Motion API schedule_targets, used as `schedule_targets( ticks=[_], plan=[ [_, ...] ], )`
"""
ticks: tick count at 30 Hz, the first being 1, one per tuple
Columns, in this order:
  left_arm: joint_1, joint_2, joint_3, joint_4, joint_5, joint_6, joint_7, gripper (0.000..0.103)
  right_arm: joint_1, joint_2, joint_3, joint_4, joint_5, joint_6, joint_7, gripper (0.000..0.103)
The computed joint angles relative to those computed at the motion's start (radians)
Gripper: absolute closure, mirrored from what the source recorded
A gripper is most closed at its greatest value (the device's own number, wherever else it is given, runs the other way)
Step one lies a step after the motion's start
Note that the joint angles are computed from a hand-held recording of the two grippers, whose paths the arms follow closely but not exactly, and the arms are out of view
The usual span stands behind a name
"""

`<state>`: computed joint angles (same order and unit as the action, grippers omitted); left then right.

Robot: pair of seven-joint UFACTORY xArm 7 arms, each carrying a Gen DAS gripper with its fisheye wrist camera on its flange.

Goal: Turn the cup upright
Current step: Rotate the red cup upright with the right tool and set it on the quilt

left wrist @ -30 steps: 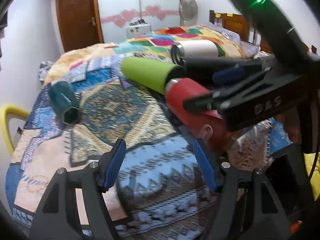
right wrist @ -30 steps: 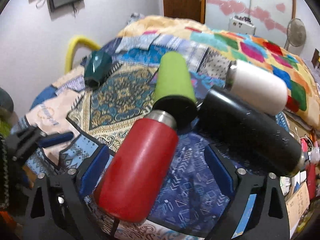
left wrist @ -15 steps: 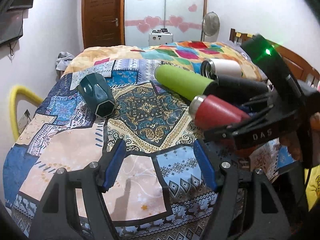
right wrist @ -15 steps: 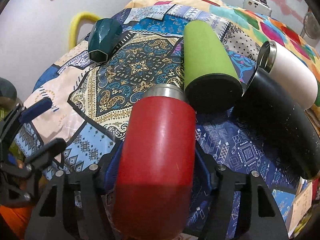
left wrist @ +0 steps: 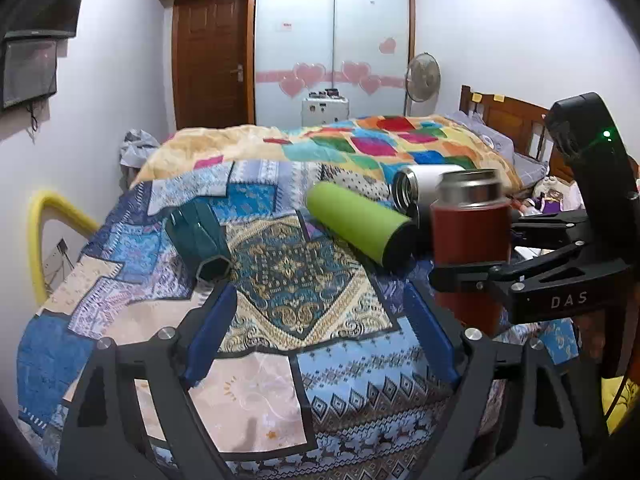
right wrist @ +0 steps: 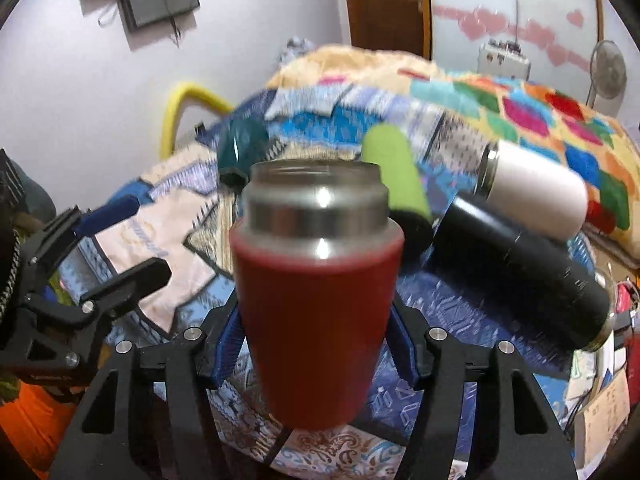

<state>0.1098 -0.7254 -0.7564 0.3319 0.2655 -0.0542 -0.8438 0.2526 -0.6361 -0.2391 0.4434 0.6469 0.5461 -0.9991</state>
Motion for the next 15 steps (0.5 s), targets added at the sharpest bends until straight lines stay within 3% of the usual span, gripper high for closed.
schedule_targets(
  ticks=[5,15],
  plan=[
    [0.011,-0.038,-0.014,0.008,-0.011,0.000,-0.029,0.006,0.061,0.015,-0.046,0.001,0.091,-0.068,-0.069,0.044],
    [0.035,-0.021,-0.036,0.028,0.000,0.008,-0.044,0.005,0.120,0.076,-0.059,-0.036,0.283,-0.176,-0.244,0.044]
  ],
)
